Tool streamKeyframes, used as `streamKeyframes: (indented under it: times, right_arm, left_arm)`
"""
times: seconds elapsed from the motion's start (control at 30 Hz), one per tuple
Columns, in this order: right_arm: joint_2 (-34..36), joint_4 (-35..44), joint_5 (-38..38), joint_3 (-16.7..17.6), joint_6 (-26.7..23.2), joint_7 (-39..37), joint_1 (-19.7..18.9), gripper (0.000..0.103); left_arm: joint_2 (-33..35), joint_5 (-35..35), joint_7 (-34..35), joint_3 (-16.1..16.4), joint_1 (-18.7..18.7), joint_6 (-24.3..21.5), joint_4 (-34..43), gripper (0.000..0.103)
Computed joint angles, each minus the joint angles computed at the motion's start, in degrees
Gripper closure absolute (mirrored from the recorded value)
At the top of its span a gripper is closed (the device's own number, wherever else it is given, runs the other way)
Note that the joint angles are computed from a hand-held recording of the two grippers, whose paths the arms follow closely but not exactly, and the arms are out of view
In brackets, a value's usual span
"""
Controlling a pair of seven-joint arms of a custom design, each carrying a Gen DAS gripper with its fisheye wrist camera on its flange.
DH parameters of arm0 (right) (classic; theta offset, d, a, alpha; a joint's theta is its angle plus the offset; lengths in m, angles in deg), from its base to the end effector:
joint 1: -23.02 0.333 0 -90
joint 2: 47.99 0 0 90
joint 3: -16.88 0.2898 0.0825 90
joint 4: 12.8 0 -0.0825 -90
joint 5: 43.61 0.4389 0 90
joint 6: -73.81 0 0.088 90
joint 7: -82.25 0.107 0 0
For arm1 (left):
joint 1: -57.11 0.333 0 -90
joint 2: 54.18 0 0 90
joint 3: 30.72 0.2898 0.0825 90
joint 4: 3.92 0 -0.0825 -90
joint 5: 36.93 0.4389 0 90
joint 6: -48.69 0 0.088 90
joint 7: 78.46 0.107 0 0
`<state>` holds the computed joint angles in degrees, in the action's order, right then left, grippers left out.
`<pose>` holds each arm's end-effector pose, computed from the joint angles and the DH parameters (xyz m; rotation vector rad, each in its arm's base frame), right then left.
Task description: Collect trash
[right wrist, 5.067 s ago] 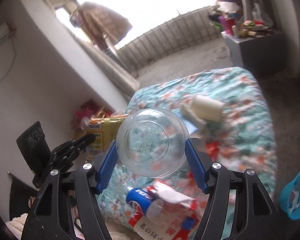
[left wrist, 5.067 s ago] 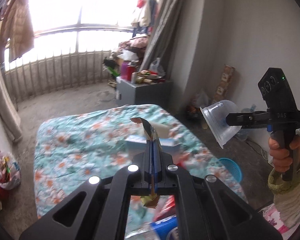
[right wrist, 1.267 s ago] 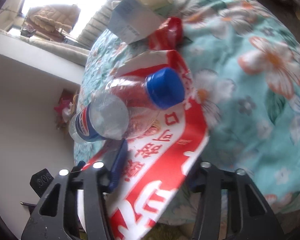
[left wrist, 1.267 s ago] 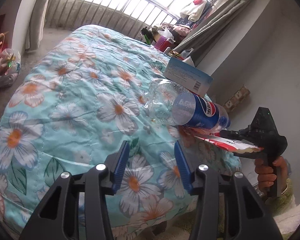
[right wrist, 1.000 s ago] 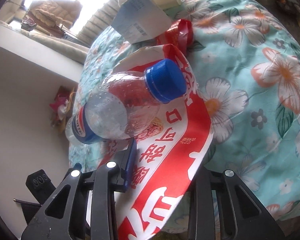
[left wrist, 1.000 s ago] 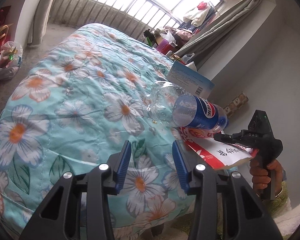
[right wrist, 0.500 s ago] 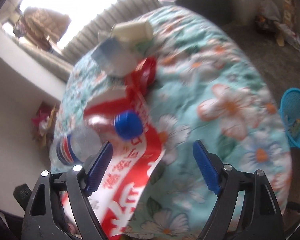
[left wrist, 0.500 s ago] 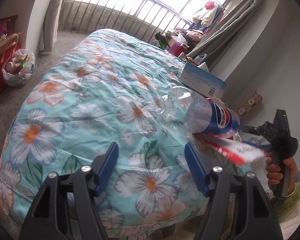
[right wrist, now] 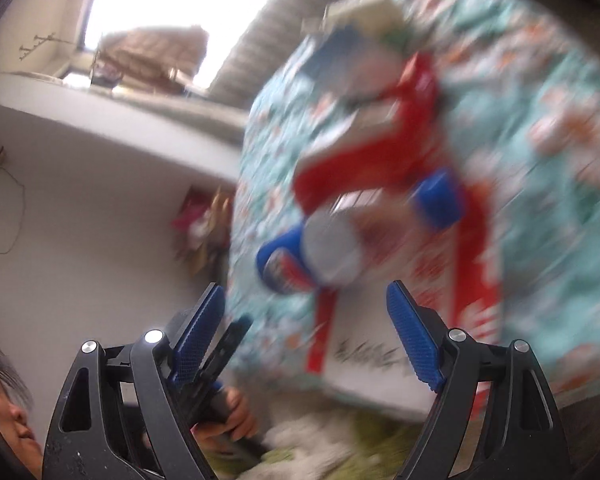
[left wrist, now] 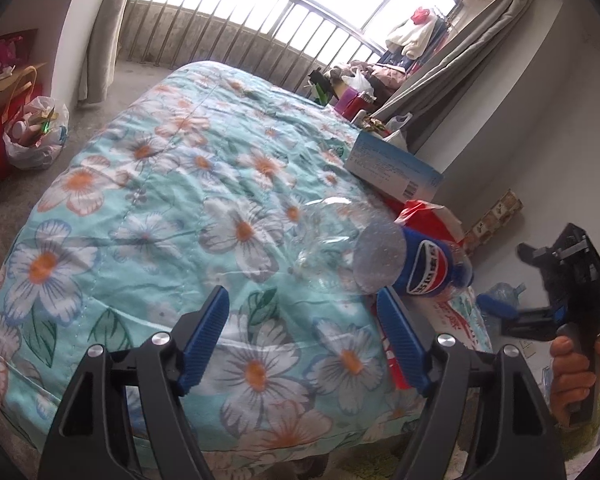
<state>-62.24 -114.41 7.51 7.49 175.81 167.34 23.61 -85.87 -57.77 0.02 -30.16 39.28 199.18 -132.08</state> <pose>0.5568 -0.0298 0.6883 -1.4497 1.6836 0.4734 0.4817 -0.1399 0.6622 -1.9622 1.7265 -1.3702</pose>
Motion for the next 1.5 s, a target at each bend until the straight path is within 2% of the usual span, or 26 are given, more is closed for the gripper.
streamKeyframes:
  times: [0.1,0.2,0.33,0.43,0.5,0.6,0.8,0.9,1.1,1.17,1.3,1.5]
  right_arm:
    - [2.2,0.4,2.7,0.2,-2.2,2.7,0.7,0.024]
    - [4.3,0.8,3.7,0.9,-2.2,7.6,0.4,0.024]
    - [5.4,0.5,3.9,1.4,-0.7,11.5,-0.3,0.024]
    - [5.7,-0.1,5.0,1.6,0.6,13.1,-0.6,0.023]
    - [6.3,-0.2,6.1,1.6,1.4,14.0,-0.6,0.023]
    - [6.4,-1.2,8.4,1.2,2.0,15.1,-1.1,0.023]
    - [5.4,-3.6,11.8,0.7,2.9,14.1,-1.7,0.023]
    - [5.5,-3.3,12.2,0.3,2.7,14.2,-2.0,0.024]
    - [5.2,-3.8,12.9,-0.1,2.7,14.6,-2.5,0.026]
    - [5.3,-4.0,12.7,-0.3,2.1,14.2,-2.8,0.027]
    - [6.0,-3.3,12.9,-0.6,1.4,14.3,-3.4,0.029]
    - [6.4,-3.1,13.2,-0.7,0.7,13.0,-4.2,0.033]
  left_arm:
    - [0.3,-1.1,1.0,0.5,-1.0,0.8,0.5,0.029]
    - [2.2,-4.1,3.2,2.1,-2.7,-0.6,2.7,0.029]
    - [5.4,-14.8,8.3,5.6,-5.5,-0.4,6.2,0.029]
    - [10.1,-22.1,10.9,7.7,-6.0,-3.9,11.2,0.029]
    - [13.1,-24.5,10.9,7.8,-5.1,-6.7,14.3,0.029]
    - [16.3,-27.9,12.3,7.1,-3.9,-8.7,17.5,0.029]
    - [17.8,-31.9,11.9,3.3,-0.4,-7.7,18.0,0.029]
    - [18.2,-34.9,13.7,2.2,1.2,-9.3,18.6,0.029]
    - [19.5,-31.7,10.7,-1.7,6.2,-8.2,20.4,0.029]
    - [21.0,-29.4,9.2,-2.5,7.4,-9.5,22.0,0.029]
    - [23.6,-24.5,6.9,-4.0,9.3,-15.8,25.7,0.029]
    - [22.9,-30.4,11.8,-4.1,9.9,-20.4,25.4,0.029]
